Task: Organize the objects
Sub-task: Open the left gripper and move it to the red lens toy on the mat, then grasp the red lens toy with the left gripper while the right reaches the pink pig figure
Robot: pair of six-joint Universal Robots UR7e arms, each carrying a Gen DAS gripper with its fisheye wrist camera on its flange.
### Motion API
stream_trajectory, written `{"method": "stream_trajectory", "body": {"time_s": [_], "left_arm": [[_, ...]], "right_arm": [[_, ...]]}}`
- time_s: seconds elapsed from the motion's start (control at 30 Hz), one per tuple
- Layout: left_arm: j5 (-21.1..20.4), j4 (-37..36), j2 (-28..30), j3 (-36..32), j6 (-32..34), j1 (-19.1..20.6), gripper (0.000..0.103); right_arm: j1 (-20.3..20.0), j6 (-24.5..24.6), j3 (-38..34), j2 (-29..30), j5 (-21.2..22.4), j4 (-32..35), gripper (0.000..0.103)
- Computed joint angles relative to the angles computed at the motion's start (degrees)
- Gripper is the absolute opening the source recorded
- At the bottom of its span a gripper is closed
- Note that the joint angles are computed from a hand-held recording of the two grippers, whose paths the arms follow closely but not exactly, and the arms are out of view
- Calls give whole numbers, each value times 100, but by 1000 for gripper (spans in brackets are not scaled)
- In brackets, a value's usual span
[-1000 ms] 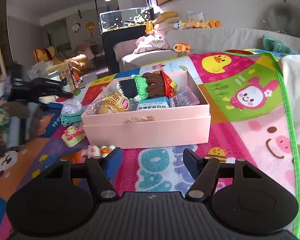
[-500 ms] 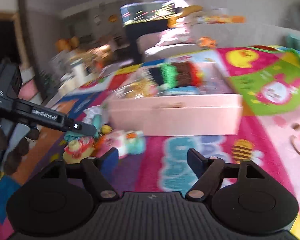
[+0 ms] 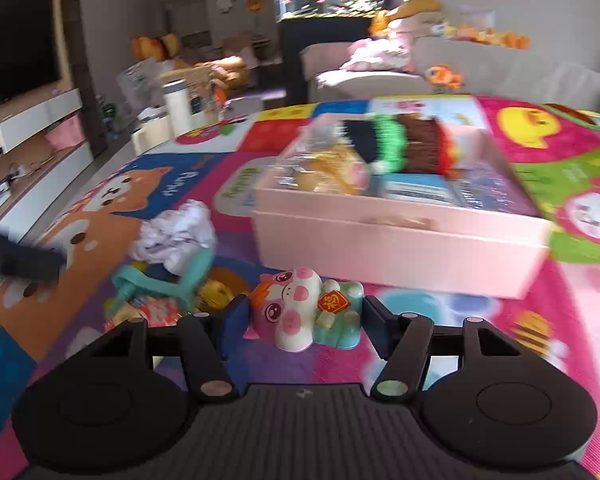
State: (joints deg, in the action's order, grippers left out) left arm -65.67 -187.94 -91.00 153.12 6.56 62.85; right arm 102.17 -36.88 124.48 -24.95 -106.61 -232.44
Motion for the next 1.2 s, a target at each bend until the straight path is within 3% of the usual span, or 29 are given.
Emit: {"method": "stream_trajectory", "body": {"time_s": [0.17, 0.27, 0.47, 0.63, 0.7, 0.77, 0.9, 1.2], "left_arm": [[1017, -299, 755, 400, -429, -696, 47], [1205, -851, 1355, 424, -377, -797, 53], [1472, -1325, 1993, 360, -375, -1034, 66], [1936, -1890, 2206, 630, -632, -1408, 63], [2434, -2575, 2494, 731, -649, -1599, 63], [2650, -2769, 2597, 624, -658, -1534, 63], [2330, -2363, 2584, 187, -659, -1071, 62], [2109, -3233, 3524, -384, 426, -717, 62]], "right_arm": [[-229, -147, 511, -43, -190, -1049, 68], [-436, 8, 585, -2, -154, -1432, 77], [-645, 350, 604, -3, 97, -1567, 81], [-766, 446, 712, -28, 299, -1766, 87], [-798, 447, 745, -18, 376, -1850, 88], [-832, 453, 773, -7, 465, -1944, 89], [-867, 453, 810, 19, 572, -2095, 91], [-873, 466, 805, 66, 610, -2198, 95]]}}
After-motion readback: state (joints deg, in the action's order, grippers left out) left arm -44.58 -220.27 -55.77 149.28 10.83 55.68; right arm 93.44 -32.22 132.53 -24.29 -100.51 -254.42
